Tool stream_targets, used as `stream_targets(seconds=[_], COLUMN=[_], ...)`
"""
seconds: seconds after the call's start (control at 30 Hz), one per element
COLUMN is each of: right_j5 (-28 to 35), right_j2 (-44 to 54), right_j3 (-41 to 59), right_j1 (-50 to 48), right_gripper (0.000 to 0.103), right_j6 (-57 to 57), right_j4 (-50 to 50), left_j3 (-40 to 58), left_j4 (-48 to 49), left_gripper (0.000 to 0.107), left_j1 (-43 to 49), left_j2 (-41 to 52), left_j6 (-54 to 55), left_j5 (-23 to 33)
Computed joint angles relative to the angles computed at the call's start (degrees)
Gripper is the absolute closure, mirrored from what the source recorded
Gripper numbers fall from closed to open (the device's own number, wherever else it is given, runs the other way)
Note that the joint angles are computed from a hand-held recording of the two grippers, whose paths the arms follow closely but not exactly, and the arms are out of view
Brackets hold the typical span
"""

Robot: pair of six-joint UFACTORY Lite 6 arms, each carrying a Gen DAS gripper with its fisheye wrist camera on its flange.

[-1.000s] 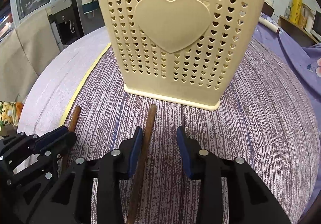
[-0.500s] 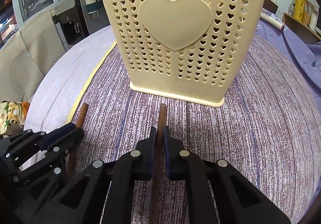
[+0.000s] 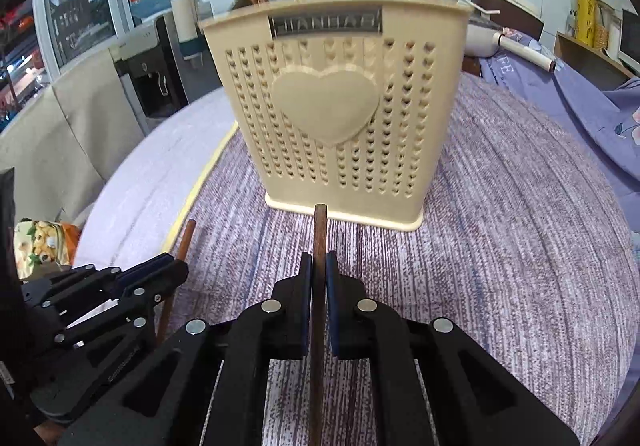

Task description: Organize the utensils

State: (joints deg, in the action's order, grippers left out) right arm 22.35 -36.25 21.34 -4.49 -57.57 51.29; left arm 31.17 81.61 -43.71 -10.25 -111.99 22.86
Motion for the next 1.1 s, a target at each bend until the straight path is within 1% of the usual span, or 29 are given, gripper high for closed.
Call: stream_targets(seconds=[0.03,0.1,0.13,0.27,0.3,0.33,0.37,0.43,0.5,0.6,0.67,0.73,0.83,0.87,0.93,1.03,1.1], right_j5=[1.77,7.40,9.18,19.40,20.29,22.95,25.01,31.06,34.97,38.54,37.88,38.46,39.93,39.74,39.81,41.28,41.39], right_j2=[-1.42,-4.93,-5.87,-11.10,-10.48,-11.57,-12.13,-13.06,-13.48,-13.62,-13.28,-12.92,-12.29,-12.56,-12.20,-11.59,-11.66], right_j3=[0.01,0.42,0.93,3.87,5.32,6.54,7.38,9.59,11.20,12.83,13.05,13.21,13.28,13.18,13.30,13.57,13.51], right_j1=[-1.42,-6.05,-7.34,-15.53,-15.47,-17.82,-19.47,-25.23,-29.28,-32.96,-32.94,-34.32,-36.76,-36.94,-37.40,-38.85,-38.95], right_gripper=[0.096,0.096,0.096,0.096,0.096,0.096,0.096,0.096,0.096,0.096,0.096,0.096,0.096,0.096,0.096,0.096,0.096], right_j6=[-0.78,-3.14,-3.58,-6.24,-6.65,-6.50,-6.85,-9.18,-11.04,-12.70,-12.64,-13.13,-14.45,-14.56,-14.78,-15.38,-15.43], right_j4=[0.44,1.76,2.20,4.68,5.66,6.05,6.67,8.58,10.21,11.40,11.28,11.69,12.55,12.47,12.61,13.04,13.13], left_j3=[0.06,0.19,0.41,2.01,2.76,3.38,3.92,5.51,7.13,8.80,9.46,9.18,8.02,7.67,7.08,6.72,7.10], left_j4=[-1.25,-4.15,-5.75,-11.33,-12.42,-13.44,-14.08,-14.97,-16.00,-17.31,-16.97,-17.69,-20.95,-20.57,-21.20,-25.82,-23.65], left_gripper=[0.096,0.096,0.097,0.098,0.101,0.101,0.102,0.102,0.102,0.102,0.102,0.102,0.101,0.101,0.101,0.101,0.101], left_j1=[-0.49,-1.55,-2.78,-7.06,-8.25,-9.10,-10.09,-12.05,-12.87,-13.60,-14.15,-12.55,-6.80,-5.44,-1.31,4.79,5.51], left_j2=[-1.24,-4.14,-5.63,-12.29,-13.39,-14.77,-15.73,-17.51,-18.39,-19.20,-18.81,-18.85,-17.98,-16.98,-14.34,-9.67,-4.98], left_j6=[1.37,4.62,6.06,12.51,13.76,15.27,16.04,17.94,20.10,22.39,22.32,22.60,26.39,25.95,27.22,32.21,30.78], left_j5=[0.47,1.59,2.84,7.91,9.25,10.31,11.49,13.96,15.10,15.64,16.60,15.46,11.05,10.81,8.56,3.30,2.43])
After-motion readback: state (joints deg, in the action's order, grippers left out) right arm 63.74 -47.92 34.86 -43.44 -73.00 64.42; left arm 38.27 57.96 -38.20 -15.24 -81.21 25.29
